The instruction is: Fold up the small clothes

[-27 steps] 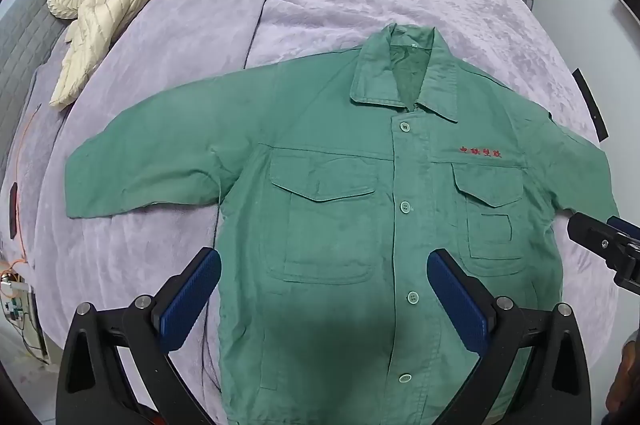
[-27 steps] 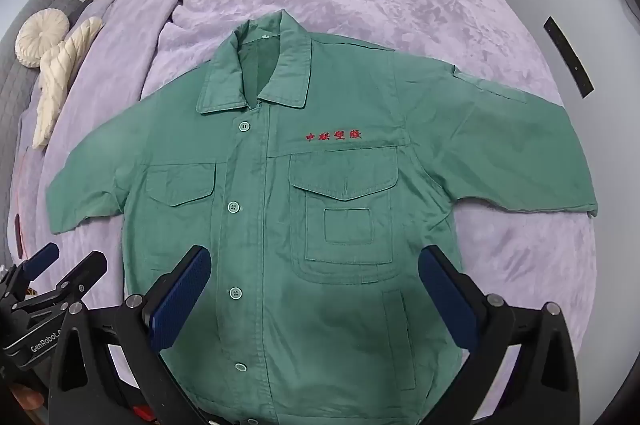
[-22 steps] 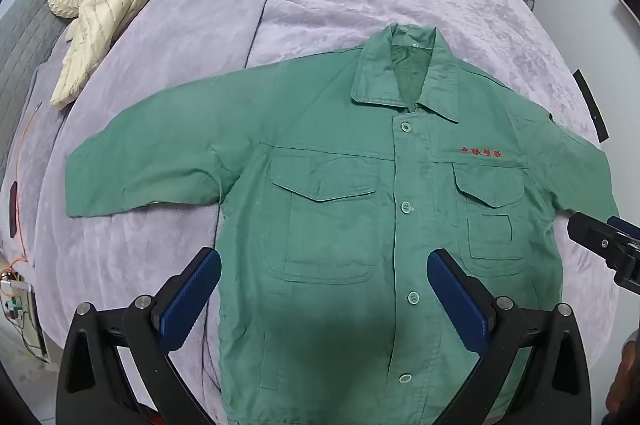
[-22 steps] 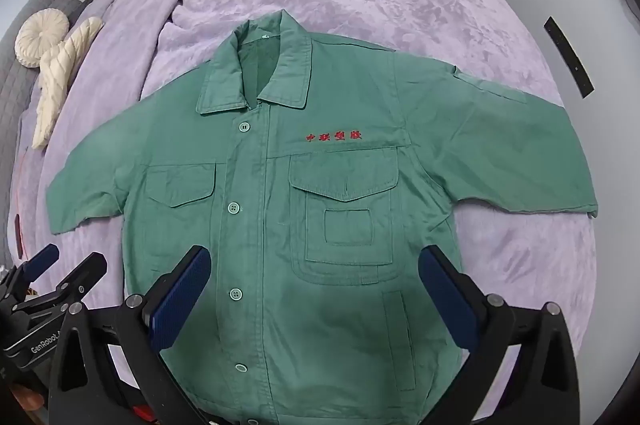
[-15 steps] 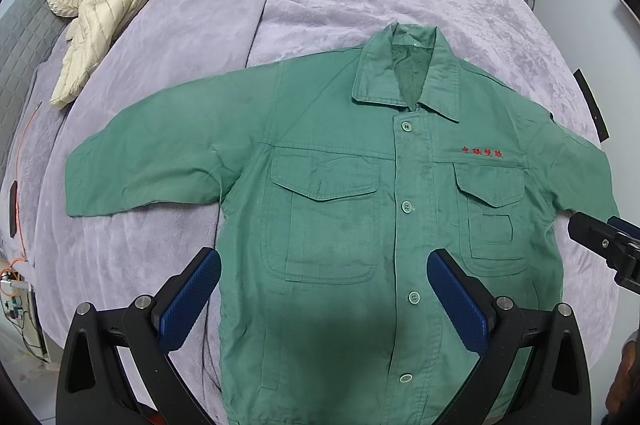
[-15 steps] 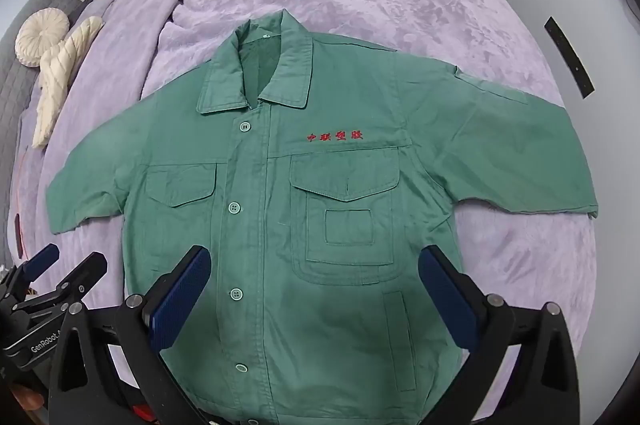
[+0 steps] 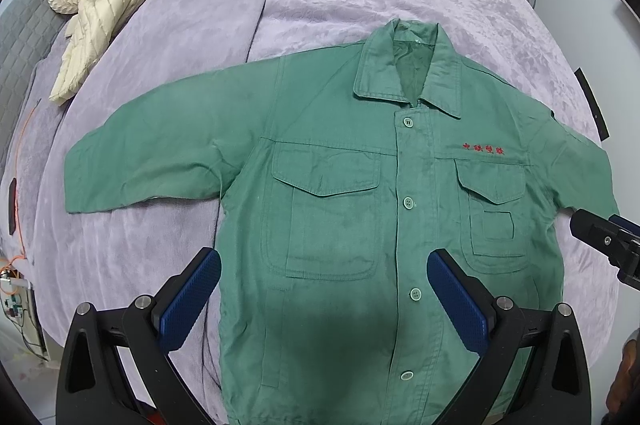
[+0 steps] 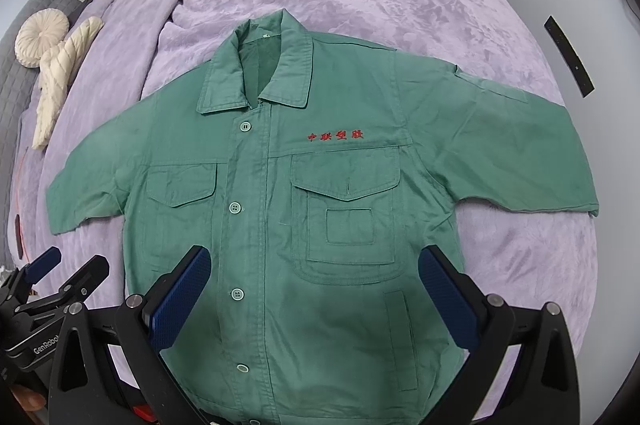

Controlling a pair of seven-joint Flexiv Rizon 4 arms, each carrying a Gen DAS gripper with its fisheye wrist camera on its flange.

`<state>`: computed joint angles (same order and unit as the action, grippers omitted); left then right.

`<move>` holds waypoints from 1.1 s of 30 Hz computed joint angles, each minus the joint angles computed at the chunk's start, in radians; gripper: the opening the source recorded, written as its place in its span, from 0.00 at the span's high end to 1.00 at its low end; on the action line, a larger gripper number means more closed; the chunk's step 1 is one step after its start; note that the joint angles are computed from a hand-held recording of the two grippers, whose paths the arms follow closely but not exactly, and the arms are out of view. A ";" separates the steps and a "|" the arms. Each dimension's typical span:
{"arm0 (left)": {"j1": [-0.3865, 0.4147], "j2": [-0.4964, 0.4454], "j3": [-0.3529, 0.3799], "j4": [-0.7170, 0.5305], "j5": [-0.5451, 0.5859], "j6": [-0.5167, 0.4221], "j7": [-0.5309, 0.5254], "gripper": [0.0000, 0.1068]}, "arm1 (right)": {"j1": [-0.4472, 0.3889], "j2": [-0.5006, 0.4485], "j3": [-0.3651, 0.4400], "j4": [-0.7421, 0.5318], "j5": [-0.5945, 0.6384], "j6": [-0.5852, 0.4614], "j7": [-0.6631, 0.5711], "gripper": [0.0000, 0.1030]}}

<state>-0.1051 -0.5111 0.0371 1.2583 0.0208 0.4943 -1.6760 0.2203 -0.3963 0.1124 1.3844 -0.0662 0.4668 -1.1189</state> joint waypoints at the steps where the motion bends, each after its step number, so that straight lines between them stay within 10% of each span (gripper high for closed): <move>1: 0.001 -0.002 -0.001 -0.004 -0.002 -0.001 0.001 0.04 | 0.000 -0.001 0.000 -0.001 0.000 -0.001 0.000 0.00; 33: 0.011 0.003 -0.008 0.045 -0.030 0.068 0.002 0.04 | 0.002 -0.008 -0.001 -0.005 0.000 -0.002 0.002 0.00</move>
<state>-0.0941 -0.5077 0.0288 1.3036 -0.0089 0.5619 -1.6744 0.2219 -0.4046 0.1119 1.3793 -0.0666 0.4646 -1.1171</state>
